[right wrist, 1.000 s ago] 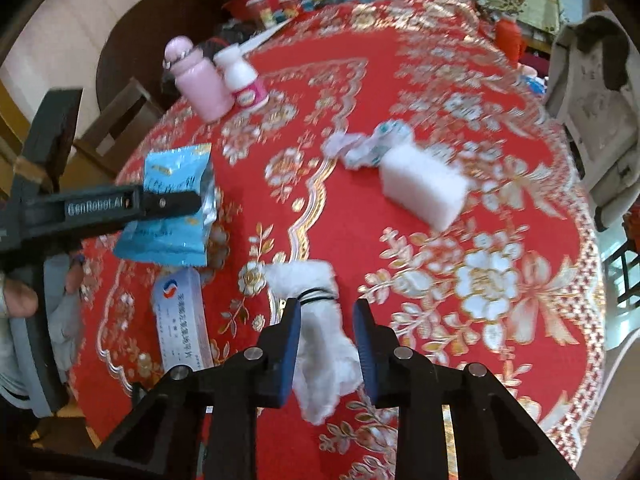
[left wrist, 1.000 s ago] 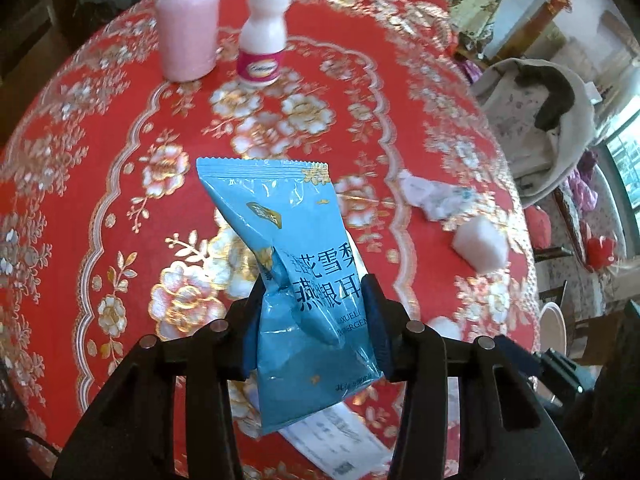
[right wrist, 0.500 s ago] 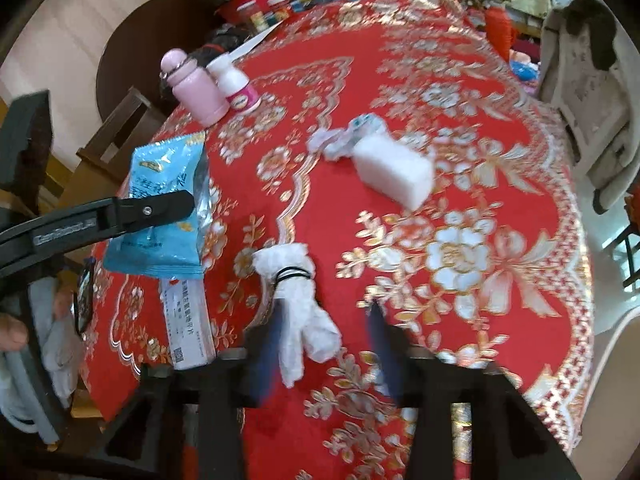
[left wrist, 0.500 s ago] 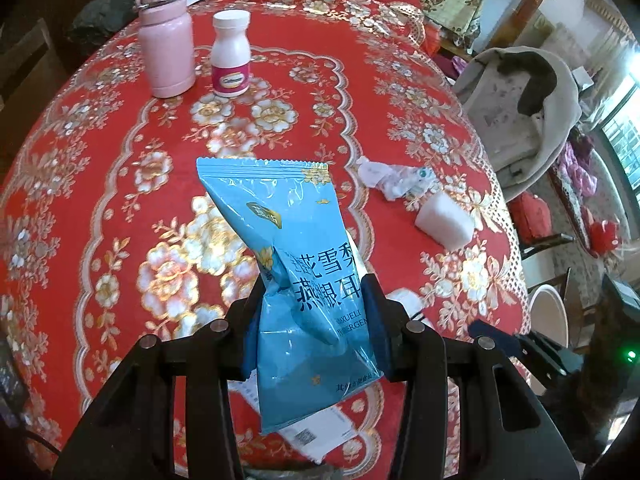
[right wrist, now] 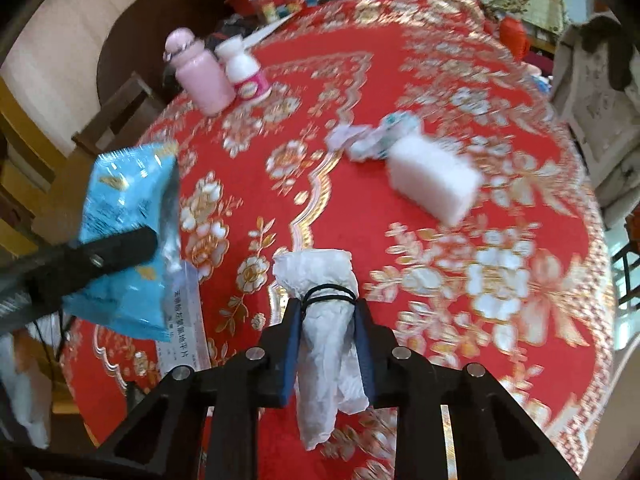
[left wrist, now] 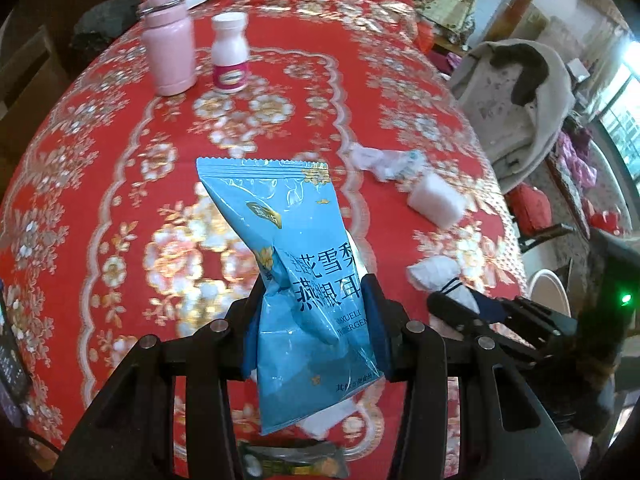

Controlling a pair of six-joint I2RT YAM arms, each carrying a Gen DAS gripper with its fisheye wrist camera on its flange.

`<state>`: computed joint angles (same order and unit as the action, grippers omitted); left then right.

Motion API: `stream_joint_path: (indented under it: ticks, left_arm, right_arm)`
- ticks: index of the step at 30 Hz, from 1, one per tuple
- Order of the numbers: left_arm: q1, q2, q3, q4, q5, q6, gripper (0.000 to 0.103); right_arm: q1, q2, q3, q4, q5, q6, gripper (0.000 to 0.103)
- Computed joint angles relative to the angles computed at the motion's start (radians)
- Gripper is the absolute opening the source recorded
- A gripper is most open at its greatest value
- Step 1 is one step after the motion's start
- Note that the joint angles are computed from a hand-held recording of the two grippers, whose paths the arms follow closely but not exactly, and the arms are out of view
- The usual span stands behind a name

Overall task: Collect trash
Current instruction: 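Carry the blue snack bag and white tissue over the beige bin with both tools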

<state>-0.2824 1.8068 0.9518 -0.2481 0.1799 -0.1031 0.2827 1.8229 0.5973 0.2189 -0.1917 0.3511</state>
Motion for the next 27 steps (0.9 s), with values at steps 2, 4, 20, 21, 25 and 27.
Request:
stream_joint_path:
  ticks: [2,4,20,21,25,27]
  left_arm:
    - [-0.037,-0.005,0.004,0.000,-0.002,-0.013,0.043]
    - [-0.079,-0.009,0.012,0.000,-0.011,-0.027,0.043]
    - [-0.427,0.044,0.150,-0.033,-0.086,-0.141,0.043]
    - [-0.446,0.053,0.163,-0.035,-0.089,-0.146,0.043]
    - [-0.511,0.096,0.217,-0.046,-0.099,-0.162,0.043]
    - [-0.543,0.121,0.248,-0.053,-0.102,-0.169,0.043]
  right_arm:
    - [-0.040,-0.060,-0.043,-0.006,-0.024,-0.003,0.025]
    - [-0.098,-0.137,-0.095,-0.022,-0.046,-0.014,0.025]
    - [-0.613,-0.505,-0.290,-0.235,-0.191,-0.250,0.025]
    - [-0.645,-0.514,-0.291,-0.251,-0.200,-0.272,0.025]
    - [-0.809,-0.541,-0.294,-0.320,-0.249,-0.381,0.025]
    - [-0.889,-0.550,-0.290,-0.359,-0.271,-0.441,0.025]
